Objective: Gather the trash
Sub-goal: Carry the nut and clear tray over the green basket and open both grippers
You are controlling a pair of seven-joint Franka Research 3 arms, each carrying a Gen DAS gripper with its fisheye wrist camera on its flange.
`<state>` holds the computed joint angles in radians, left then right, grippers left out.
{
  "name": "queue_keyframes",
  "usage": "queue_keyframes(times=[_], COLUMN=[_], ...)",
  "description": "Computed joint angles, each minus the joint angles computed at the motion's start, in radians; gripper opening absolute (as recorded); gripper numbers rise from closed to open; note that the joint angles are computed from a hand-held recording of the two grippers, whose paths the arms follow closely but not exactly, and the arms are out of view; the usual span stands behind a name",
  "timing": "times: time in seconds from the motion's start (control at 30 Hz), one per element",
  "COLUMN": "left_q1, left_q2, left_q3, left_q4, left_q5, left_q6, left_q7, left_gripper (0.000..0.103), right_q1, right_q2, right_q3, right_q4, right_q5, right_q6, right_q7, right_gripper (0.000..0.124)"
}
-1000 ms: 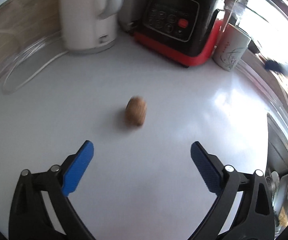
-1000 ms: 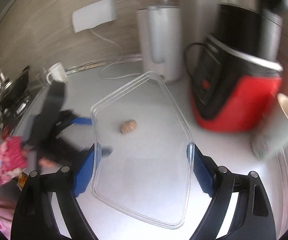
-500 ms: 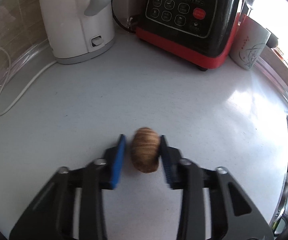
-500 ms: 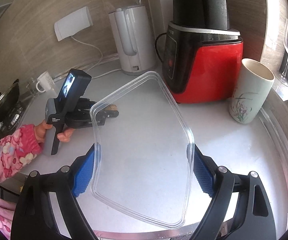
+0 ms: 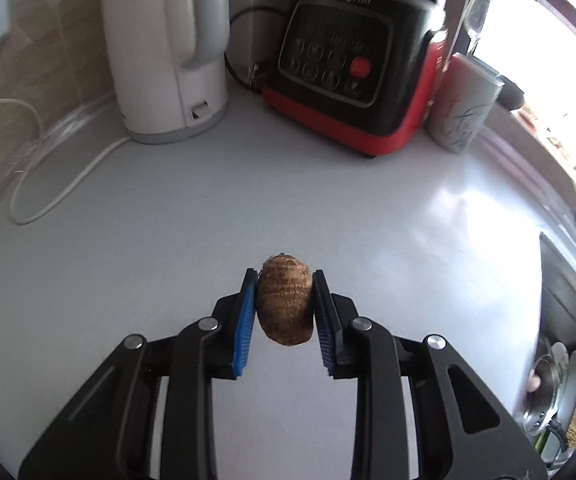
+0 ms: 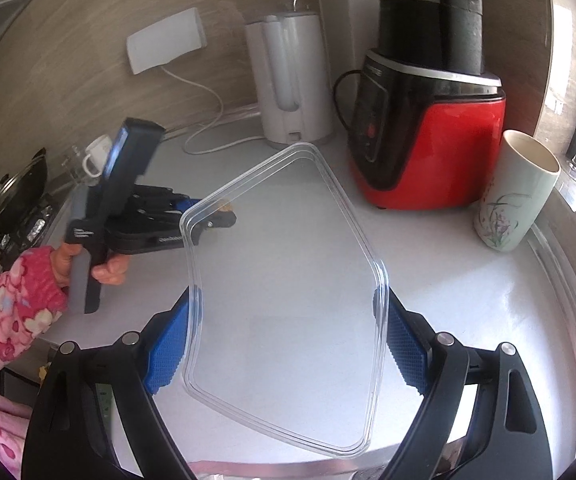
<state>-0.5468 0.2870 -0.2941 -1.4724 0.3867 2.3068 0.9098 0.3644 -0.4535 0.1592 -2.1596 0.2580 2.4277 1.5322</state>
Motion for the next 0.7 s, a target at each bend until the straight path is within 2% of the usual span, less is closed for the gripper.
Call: queue_keyframes(times=[0.13,0.33,0.43,0.53,0.7], left_q1=[0.01,0.005,-0.046,-0.114,-0.208], left_q2=[-0.161,-0.448,-0.6,-0.702,-0.775], left_q3=[-0.026,-0.071,-0.076,-0.063,-0.049], left_q4=[-0.161,-0.446,-0.604,-0.728,-0.886], left_q5=[-0.03,-0.184,-0.307,-0.416,-0.538], left_q6=[0.031,0.076,0.076,0.07,0.091], left_q7=[-0.02,-0.001,0.047,0.104,0.171], left_gripper=[0.027,0.027,0.027,0.027,0.027], right_q1=[0.007,0.025,0.036,0.051,0.077], right_q2=[-0.072,-0.206,-0.272,-0.32,-0.377], right_q3=[0.056,0.171,0.233,0.283,0.37], right_q4=[-0.041,-0.102,-0.118,-0.123,-0.114], right_q5=[-0.017,-0.059,-0.081,-0.101,-0.13], right_q6=[-0.004,-0.026,-0.058,-0.1,-0.184], right_q7=[0.093,0.309,0.442,0.556,0.744], right_gripper=[0.086,0.086,0.086,0.086,0.086])
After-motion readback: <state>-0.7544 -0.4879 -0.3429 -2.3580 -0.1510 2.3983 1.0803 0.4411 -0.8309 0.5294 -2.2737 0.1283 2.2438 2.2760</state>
